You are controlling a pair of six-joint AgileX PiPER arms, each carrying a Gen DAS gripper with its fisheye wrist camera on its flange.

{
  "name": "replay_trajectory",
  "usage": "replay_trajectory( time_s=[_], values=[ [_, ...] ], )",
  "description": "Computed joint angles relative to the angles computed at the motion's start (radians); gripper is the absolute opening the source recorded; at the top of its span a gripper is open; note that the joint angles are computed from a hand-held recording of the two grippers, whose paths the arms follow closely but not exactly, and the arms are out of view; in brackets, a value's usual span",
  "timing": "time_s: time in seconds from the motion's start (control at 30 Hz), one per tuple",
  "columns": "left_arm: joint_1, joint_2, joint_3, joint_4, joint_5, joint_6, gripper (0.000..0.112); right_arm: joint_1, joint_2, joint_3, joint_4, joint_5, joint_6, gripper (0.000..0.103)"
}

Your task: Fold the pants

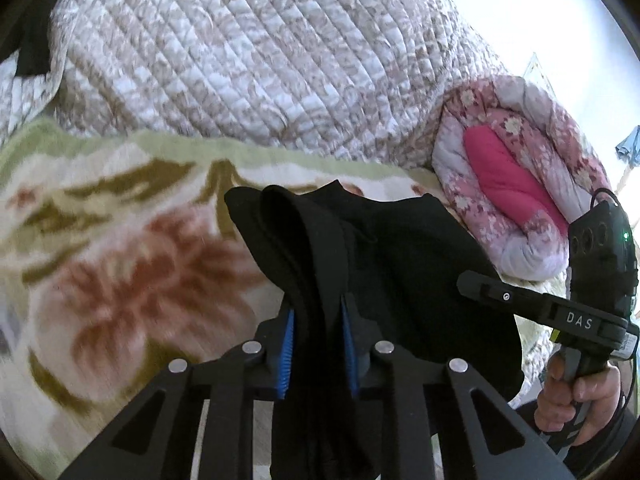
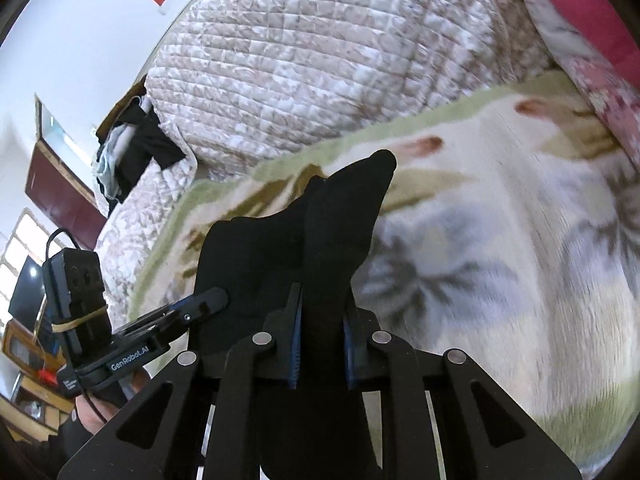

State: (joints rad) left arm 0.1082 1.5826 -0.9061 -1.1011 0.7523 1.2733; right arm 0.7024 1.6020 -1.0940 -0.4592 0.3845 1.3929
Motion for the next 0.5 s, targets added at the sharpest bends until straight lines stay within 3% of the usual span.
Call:
replay_trajectory(
  time_s=[0.23,0.4,0.5],
  values=[
    [-0.011,0.156,-0.224,0.052,-0.033,-0.055,0.023,-0.126,0.17,-0.198,0.244,-0.03,-0.349,0.016],
    [-0.018,0.333,-0.388,0.103,-0.042,-0.128,0.024,-0.199,0.321,-0.284,0.427,-0.073,-0.558,0.016],
    [-0.049,0.43,-0.469,0.215,-0.085,-0.24,0.027,-0.222,0.406,-0.336,0.459,-0.014,-0.62,0.018]
  ],
)
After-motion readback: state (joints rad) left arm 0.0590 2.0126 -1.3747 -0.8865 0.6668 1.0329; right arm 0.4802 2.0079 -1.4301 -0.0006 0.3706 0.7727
